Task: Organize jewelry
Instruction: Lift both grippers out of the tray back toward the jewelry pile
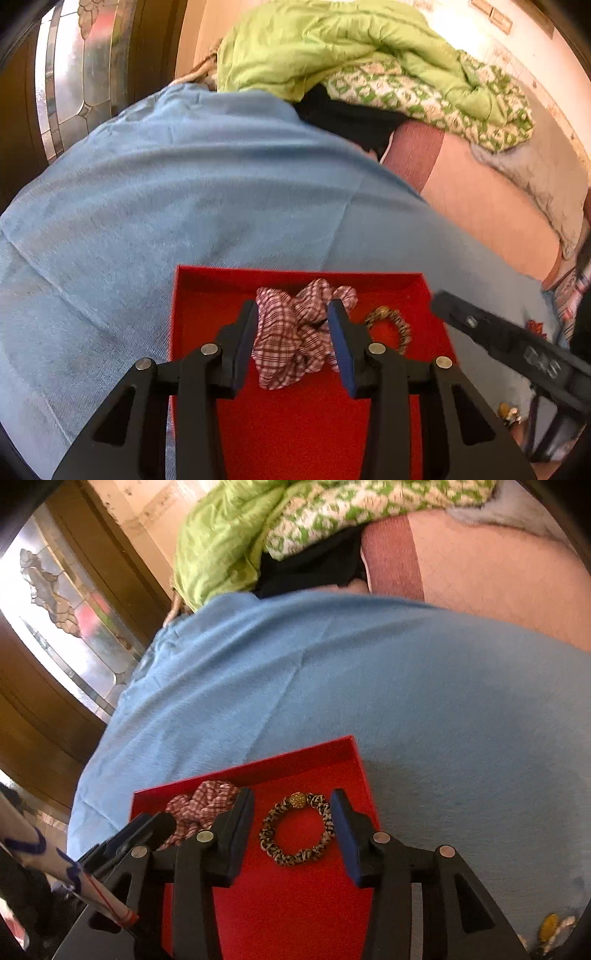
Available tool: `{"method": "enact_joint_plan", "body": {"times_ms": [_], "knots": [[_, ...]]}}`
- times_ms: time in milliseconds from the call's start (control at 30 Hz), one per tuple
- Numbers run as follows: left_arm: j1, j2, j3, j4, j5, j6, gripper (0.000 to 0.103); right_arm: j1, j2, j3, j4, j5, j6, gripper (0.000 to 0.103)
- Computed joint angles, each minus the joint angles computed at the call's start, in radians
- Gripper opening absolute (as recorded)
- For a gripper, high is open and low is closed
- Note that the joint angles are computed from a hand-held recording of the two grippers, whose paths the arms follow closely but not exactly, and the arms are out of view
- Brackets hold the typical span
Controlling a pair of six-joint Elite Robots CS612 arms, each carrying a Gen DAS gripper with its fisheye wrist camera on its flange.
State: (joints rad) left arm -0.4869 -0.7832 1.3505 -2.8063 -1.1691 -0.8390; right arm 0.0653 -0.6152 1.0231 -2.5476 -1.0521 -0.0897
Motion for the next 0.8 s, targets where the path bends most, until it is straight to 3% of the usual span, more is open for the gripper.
{"method": "enact_joint_plan", "body": {"times_ms": [100, 200, 400, 500, 600, 700, 800], "knots": [[-0.012, 0.000, -0.002, -0.037, 0.015, 0.028, 0.041, -0.025, -0.048, 0.083, -0.048, 0.056, -0.015, 0.046], [-0.026, 0.009, -0.020, -0.055, 0.029, 0.070, 0.053, -0.054, -0.104, 0.187, -0.107, 0.102, -0.043, 0.046], [-0.064, 0.036, -0.061, -0.121, 0.022, 0.182, 0.054, -0.130, -0.197, 0.366, -0.200, 0.153, -0.055, 0.046], [-0.085, 0.043, -0.075, -0.124, 0.029, 0.248, 0.054, -0.174, -0.217, 0.421, -0.291, 0.169, 0.020, 0.046], [-0.104, 0.046, -0.081, -0.118, 0.008, 0.297, 0.054, -0.208, -0.224, 0.474, -0.400, 0.129, 0.085, 0.046], [-0.117, 0.039, -0.069, -0.113, -0.071, 0.303, 0.054, -0.229, -0.223, 0.502, -0.410, 0.068, 0.114, 0.046], [-0.128, 0.027, -0.052, -0.102, -0.131, 0.277, 0.054, -0.249, -0.213, 0.492, -0.398, 0.092, 0.173, 0.046]]}}
